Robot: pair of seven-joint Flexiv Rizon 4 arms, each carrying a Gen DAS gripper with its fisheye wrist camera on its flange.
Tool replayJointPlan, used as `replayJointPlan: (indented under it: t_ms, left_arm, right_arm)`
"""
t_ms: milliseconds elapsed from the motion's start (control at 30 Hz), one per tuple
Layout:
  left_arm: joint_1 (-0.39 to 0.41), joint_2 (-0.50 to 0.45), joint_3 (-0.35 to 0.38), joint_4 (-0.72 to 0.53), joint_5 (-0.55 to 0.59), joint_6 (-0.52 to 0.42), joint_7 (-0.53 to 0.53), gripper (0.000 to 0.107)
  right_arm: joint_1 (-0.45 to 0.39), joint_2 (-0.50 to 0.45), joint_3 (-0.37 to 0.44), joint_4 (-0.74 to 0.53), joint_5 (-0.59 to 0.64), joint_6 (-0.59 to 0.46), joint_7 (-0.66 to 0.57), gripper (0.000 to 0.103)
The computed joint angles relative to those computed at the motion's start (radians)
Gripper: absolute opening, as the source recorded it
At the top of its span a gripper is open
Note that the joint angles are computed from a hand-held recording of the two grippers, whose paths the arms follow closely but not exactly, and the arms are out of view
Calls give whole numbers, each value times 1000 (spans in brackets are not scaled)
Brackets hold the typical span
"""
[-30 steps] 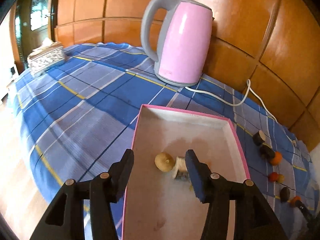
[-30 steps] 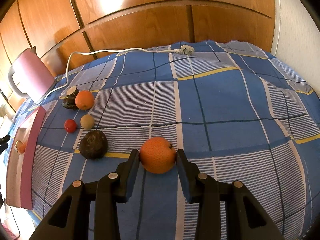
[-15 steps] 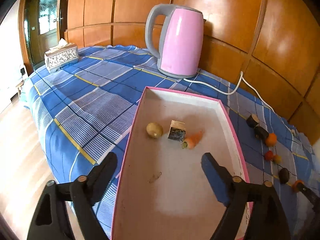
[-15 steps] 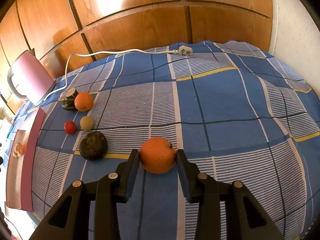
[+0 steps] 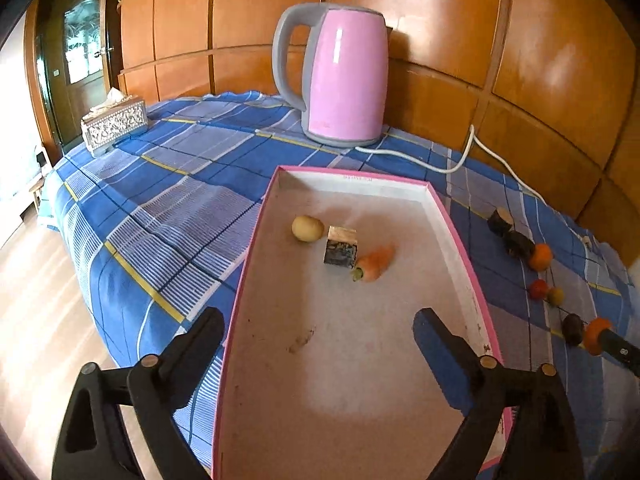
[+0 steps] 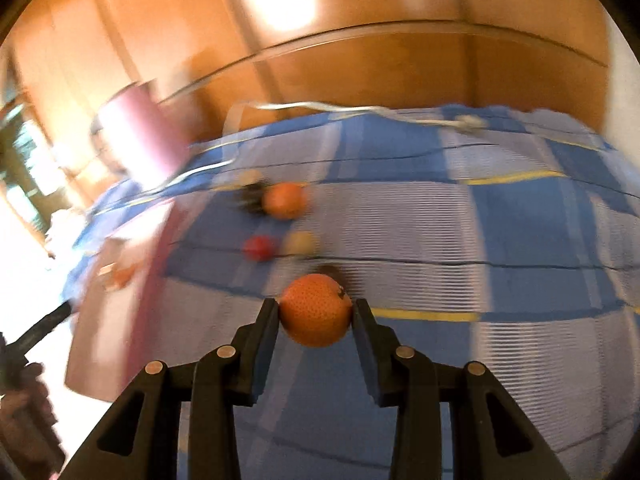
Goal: Organize fruits
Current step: 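Carry the orange into the tray and release it with the right gripper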
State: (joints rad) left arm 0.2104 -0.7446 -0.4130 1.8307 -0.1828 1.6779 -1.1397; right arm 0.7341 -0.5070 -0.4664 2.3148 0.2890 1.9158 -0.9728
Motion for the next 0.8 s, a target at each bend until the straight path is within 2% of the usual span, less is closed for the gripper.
replayJointPlan:
  t_ms: [100, 200, 267, 400, 567, 667, 800]
  left_arm:
    - [0, 0, 2, -7, -4, -2, -3, 99]
    - [-18, -1, 32, -24, -2, 25, -11, 100]
    - [-35, -4, 63, -44, -7, 42, -30, 101]
    - [-49, -12, 104, -75, -20, 31, -62, 101]
    - [-80, -15, 156, -98, -44, -11, -92, 103]
    - [-90, -18, 167, -101, -48, -19, -94, 103]
    - [-70, -20, 135, -91, -38, -11, -78, 103]
  right_arm:
    - [-157, 13, 186, -64, -137, -4, -8, 38]
    - [-264, -1, 321, -142, -209, -50, -39, 38]
    - [-371, -25, 441, -204, -282, -76, -34, 38]
    - [-440, -69, 528, -305, -376, -136, -24, 38]
    - [-419, -132, 515, -436, -436, -200, 1, 39]
    - [-315, -160, 389, -482, -442, -245, 56, 40]
    - [-253, -167, 308, -459, -446, -218, 97, 47]
